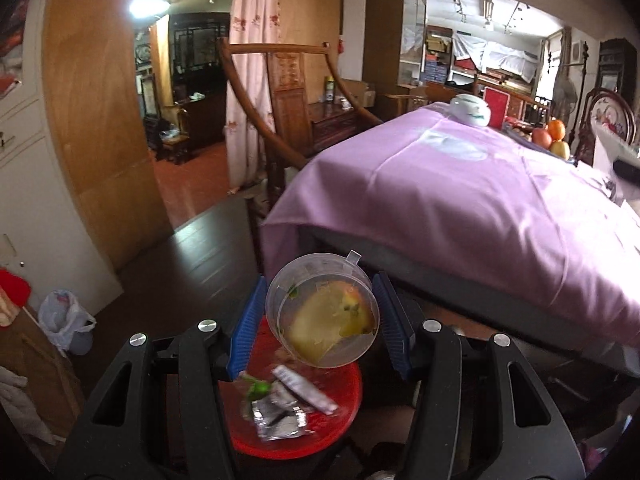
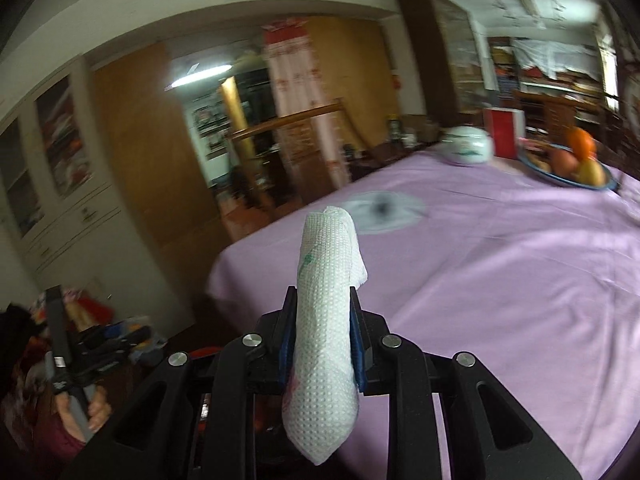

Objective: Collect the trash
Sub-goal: 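Lift the cup with the left gripper while the right lifts the napkin, then drop the napkin into the wastebasket with the right gripper while the left drops the cup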

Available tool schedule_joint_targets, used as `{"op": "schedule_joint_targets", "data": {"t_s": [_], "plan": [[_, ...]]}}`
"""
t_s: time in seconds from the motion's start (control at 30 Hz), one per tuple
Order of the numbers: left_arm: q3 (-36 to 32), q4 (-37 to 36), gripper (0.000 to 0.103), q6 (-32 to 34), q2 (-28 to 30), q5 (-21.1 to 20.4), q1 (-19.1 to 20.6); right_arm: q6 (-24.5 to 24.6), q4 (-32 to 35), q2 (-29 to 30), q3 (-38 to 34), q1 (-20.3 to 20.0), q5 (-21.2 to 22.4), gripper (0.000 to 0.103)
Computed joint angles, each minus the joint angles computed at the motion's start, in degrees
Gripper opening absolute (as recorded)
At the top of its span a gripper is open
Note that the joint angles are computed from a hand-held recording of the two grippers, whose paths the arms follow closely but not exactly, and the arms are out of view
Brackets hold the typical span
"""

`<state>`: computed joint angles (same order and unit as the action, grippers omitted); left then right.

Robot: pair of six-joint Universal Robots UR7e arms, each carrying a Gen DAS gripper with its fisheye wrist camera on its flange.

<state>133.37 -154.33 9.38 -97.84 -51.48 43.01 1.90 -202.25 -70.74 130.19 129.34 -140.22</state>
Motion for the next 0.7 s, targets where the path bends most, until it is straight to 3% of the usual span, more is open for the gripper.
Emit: {"op": "schedule_joint_targets", "data": {"t_s": [0.23, 0.57, 0.7], "plan": [[2.1, -2.4, 0.054, 3.6, -1.4, 0.1, 3.8, -0.4, 3.8, 9.5, -8.0, 2.3, 6.1, 0.024], [0.6, -2.7, 0.054, 2.8, 2.0, -5.6, 10.9, 1.9, 9.2, 18.3, -15.3, 3.2, 11.9, 0.024], [-0.8, 0.0, 0.066, 1.0, 4.7, -7.6, 14.9, 3.6, 10.7, 19.9, -16.1, 1.6, 14.6, 0.024]]}}
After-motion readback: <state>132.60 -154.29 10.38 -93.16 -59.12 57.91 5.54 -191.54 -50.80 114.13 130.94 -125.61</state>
